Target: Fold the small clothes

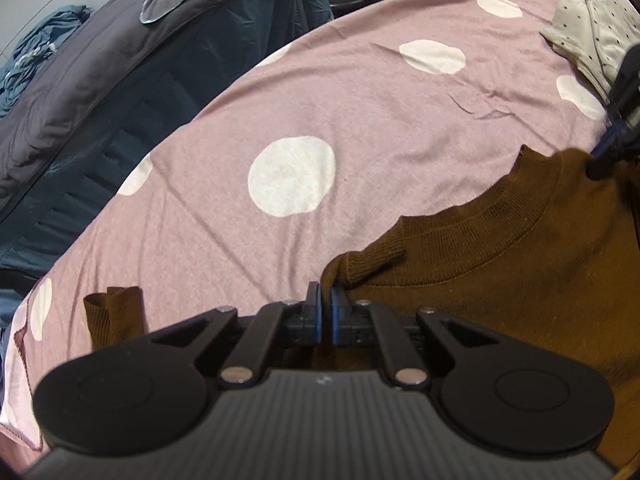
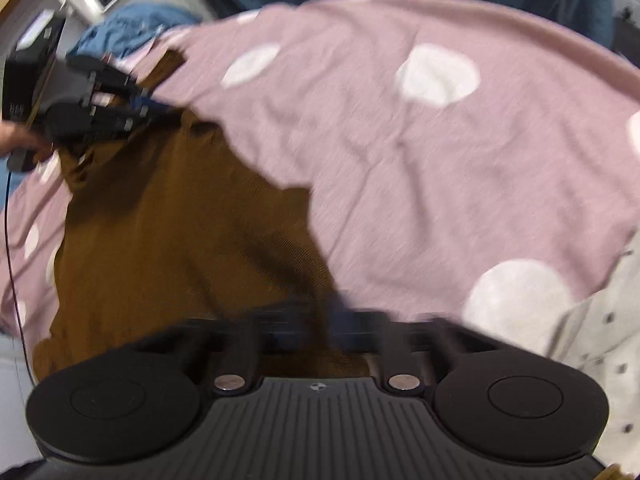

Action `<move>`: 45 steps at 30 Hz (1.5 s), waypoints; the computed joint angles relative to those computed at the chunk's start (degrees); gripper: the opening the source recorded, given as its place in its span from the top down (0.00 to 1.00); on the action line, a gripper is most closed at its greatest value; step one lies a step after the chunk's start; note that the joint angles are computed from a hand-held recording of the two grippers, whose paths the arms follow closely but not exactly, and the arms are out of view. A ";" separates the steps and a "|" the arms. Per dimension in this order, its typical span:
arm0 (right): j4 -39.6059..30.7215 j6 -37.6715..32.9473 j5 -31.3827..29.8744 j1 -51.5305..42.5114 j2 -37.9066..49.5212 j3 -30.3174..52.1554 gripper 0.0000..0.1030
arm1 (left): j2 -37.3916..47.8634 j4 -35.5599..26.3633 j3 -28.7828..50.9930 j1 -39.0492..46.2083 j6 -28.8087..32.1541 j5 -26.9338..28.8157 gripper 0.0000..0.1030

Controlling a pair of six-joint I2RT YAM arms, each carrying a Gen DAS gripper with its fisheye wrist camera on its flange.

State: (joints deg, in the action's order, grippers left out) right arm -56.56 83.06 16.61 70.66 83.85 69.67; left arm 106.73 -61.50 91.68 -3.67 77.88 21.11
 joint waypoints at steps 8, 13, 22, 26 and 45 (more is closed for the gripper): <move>-21.25 1.83 9.74 -3.51 2.50 10.49 1.00 | 0.37 6.67 1.47 -3.49 -13.69 0.54 0.99; -26.37 -2.91 8.52 -9.46 5.95 13.01 1.00 | -0.52 11.61 -0.21 -6.86 -19.72 -4.44 0.90; -25.87 1.81 12.63 -5.75 5.28 12.62 0.26 | -0.71 8.37 -2.06 -5.44 -12.46 -2.09 0.43; -19.04 -3.02 9.50 -10.22 1.91 8.40 0.19 | -0.90 6.65 -4.27 -7.87 -8.07 -4.04 0.42; -15.01 -9.21 8.88 -4.35 1.97 10.32 0.89 | -4.27 4.07 -6.82 -9.06 1.40 -1.85 0.97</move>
State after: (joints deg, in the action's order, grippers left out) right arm -71.57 73.85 25.49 66.31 85.82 79.99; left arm 102.46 -57.43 84.86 -12.73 79.28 19.26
